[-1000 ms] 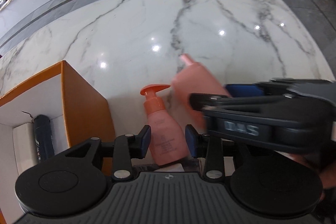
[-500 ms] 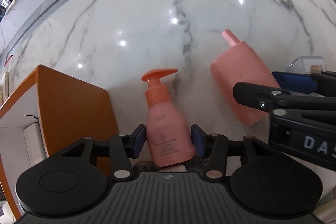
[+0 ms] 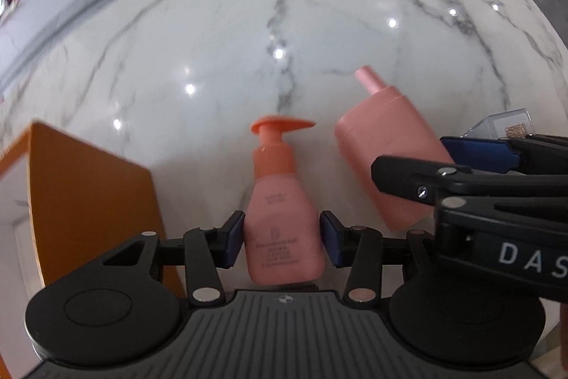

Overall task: Organize rigid objects
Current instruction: 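Grasp the small pink pump bottle with the left gripper while the right grasps the larger pink bottle, then carry both pink bottles over the orange box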

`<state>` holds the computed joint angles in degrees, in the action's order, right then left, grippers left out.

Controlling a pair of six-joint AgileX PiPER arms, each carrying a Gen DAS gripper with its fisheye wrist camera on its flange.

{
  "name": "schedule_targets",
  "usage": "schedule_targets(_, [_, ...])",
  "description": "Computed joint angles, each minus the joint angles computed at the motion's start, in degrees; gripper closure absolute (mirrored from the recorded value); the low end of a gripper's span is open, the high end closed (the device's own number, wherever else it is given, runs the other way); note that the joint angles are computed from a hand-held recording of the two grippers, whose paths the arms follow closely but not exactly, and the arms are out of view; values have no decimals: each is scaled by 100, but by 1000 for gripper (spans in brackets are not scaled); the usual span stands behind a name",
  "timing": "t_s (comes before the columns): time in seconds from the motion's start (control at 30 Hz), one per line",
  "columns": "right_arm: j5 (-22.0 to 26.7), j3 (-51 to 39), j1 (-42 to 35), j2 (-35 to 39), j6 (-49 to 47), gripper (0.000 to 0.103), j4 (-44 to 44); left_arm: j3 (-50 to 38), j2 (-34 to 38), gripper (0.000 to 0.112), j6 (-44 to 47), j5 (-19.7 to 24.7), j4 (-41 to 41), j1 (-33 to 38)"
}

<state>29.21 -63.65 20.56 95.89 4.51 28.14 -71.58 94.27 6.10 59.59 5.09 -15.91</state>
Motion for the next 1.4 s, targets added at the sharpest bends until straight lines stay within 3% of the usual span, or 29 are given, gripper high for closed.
schedule_targets(0.23, [-173,-87,149,95,234,39,-489,149,-36,62,103,-162,-250,169])
schedule_targets(0.37, [-256,-77,154,135,11,45,-384,289,-133,63,105,-306,-315,199])
schedule_targets(0.67, [-571,148,195,0,270,45,-662,611,-525,63,88,-594,-603,354])
schedule_targets(0.87, [-1077,600,247,-384,-189,45,-126,789,-1045,63,209,-643,-863,455])
schedule_targets(1.13, [-1581,1086,480,-876,277,45,-255,708,-1805,63,734,-145,-1534,1023])
schedule_targets(1.4, [-1530,1422,908,-1795,1417,45,-458,306,-2509,63,1911,985,-2695,2488])
